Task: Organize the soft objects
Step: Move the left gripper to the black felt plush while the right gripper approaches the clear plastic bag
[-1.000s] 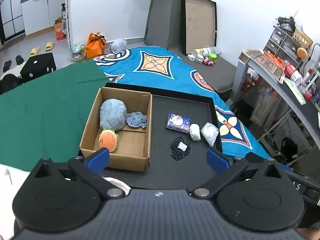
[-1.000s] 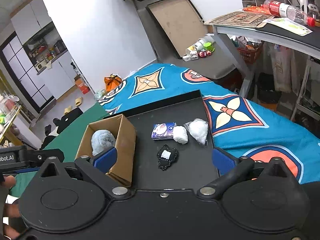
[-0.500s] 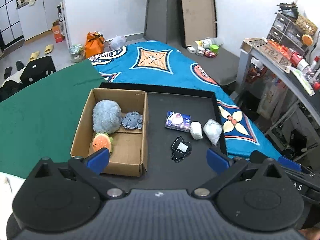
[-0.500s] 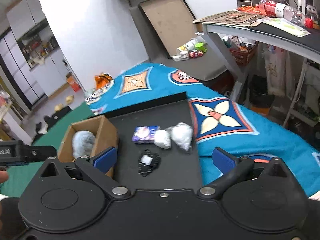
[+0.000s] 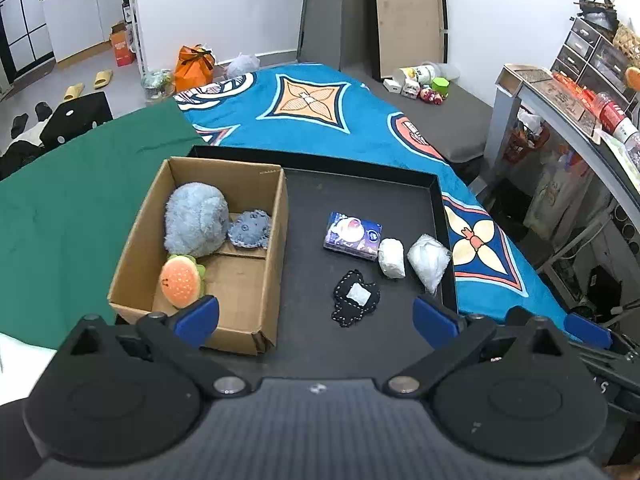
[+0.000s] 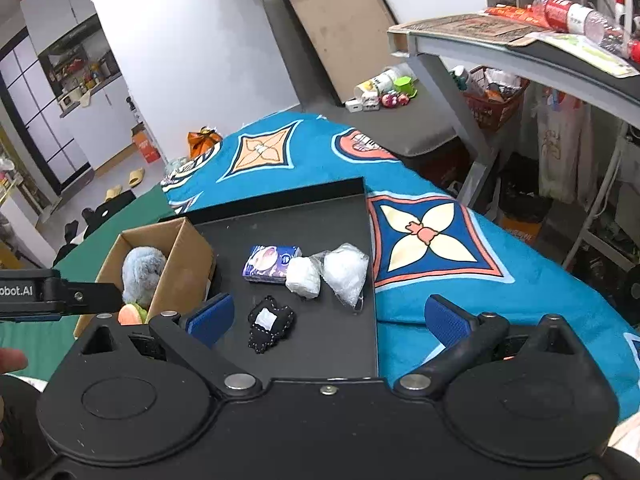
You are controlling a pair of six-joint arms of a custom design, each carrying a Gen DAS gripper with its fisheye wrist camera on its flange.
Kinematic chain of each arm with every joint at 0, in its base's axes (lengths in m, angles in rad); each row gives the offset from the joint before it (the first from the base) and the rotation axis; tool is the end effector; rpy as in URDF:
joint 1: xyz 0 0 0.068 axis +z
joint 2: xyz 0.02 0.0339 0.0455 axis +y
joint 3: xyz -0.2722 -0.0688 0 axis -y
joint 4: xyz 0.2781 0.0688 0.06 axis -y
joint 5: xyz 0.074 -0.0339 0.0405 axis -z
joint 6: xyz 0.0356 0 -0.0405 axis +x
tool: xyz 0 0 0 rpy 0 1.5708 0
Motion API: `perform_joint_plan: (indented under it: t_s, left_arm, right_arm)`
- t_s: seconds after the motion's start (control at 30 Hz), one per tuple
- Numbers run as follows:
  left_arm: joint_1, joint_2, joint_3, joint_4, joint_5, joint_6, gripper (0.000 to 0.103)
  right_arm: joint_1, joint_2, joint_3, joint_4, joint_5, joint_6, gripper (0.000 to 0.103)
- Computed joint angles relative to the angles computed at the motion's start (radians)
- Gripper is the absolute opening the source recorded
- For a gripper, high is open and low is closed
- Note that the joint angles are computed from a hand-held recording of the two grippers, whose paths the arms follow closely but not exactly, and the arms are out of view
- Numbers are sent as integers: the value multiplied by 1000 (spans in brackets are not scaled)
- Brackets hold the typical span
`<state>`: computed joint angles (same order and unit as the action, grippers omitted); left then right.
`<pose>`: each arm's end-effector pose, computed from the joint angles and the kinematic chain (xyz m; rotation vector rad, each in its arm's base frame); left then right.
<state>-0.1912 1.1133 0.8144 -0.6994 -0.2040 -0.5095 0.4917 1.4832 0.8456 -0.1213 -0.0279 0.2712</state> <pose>0.2391 -0.0389 0.2417 -0.4774 2.4924 -0.0124 0.2947 0.1590 0.1919 -0.2745 2.3503 0.4093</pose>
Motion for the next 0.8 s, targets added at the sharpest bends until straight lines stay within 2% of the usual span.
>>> perform_joint_plan:
  t_s: [0.4,0.7,0.8]
  left_arm:
    - [-39,164,25,99,-29,-72,101]
    - [-32,261,15,205,-23,-111,100]
    - [-26,296,8,247,-21,-125,95]
  right_arm:
    - [-69,125,36,48,-78,-101,103]
    - [-113,261,137,33,-129,-189,101]
    - [-121,302,171,26,-151,-219,99]
